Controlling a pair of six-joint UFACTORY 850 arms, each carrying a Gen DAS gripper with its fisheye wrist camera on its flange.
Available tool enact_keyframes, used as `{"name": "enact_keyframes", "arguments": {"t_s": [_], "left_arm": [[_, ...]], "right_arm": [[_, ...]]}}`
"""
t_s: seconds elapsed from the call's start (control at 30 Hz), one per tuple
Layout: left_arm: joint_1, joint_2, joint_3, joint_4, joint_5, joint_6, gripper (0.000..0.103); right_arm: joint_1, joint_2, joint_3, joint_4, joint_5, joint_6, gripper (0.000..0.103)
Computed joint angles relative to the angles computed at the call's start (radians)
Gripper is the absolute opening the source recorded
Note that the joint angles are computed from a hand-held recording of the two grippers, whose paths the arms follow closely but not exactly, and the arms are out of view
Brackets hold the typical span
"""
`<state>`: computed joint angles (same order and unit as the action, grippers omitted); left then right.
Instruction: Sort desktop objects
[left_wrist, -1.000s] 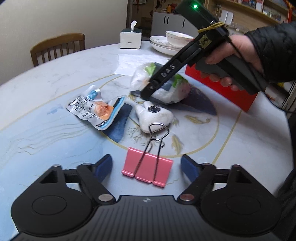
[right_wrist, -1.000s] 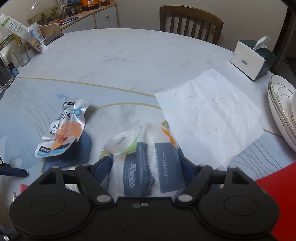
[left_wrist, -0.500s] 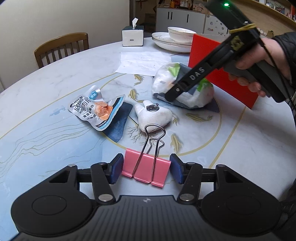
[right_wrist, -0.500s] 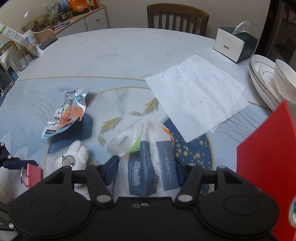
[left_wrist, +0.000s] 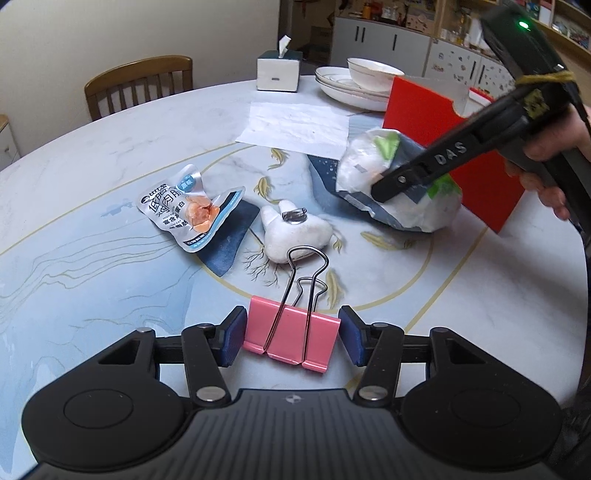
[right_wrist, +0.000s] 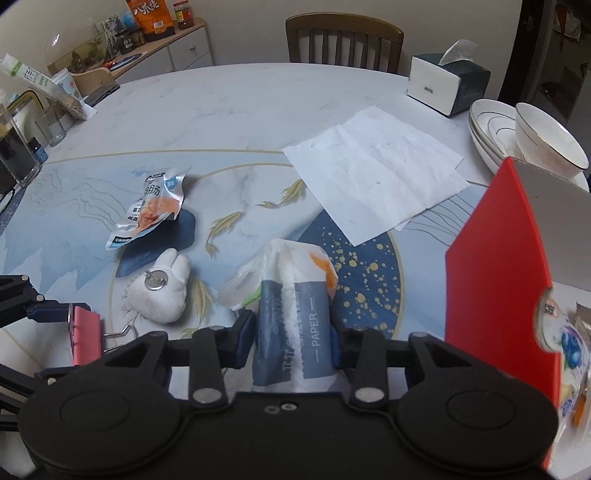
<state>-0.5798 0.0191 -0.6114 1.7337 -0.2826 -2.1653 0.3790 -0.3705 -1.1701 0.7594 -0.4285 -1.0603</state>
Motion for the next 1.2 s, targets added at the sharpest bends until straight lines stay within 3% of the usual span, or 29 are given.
{"name": "enact_keyframes", "arguments": {"t_s": [0.57,0.93,1.2], "left_arm": [[-0.120,0.008,-0.108,-0.198,-0.142,0.092,0.053],[-0.181,-0.075,-0.261,-0.204,-0.202,0.134,0.053],[-0.206,-0.172,-0.395,-0.214,-0.210,0.196,0.053]], "right_arm": [[-0.118,0.145,0.074,0.147,-0.141,-0.167,0.038],[-0.234,0.184,0.052,0.230,-0.265,-0.265,0.037],[-0.324,0.166,0.010,0.265,-0.303,-0.331,0.037]]}}
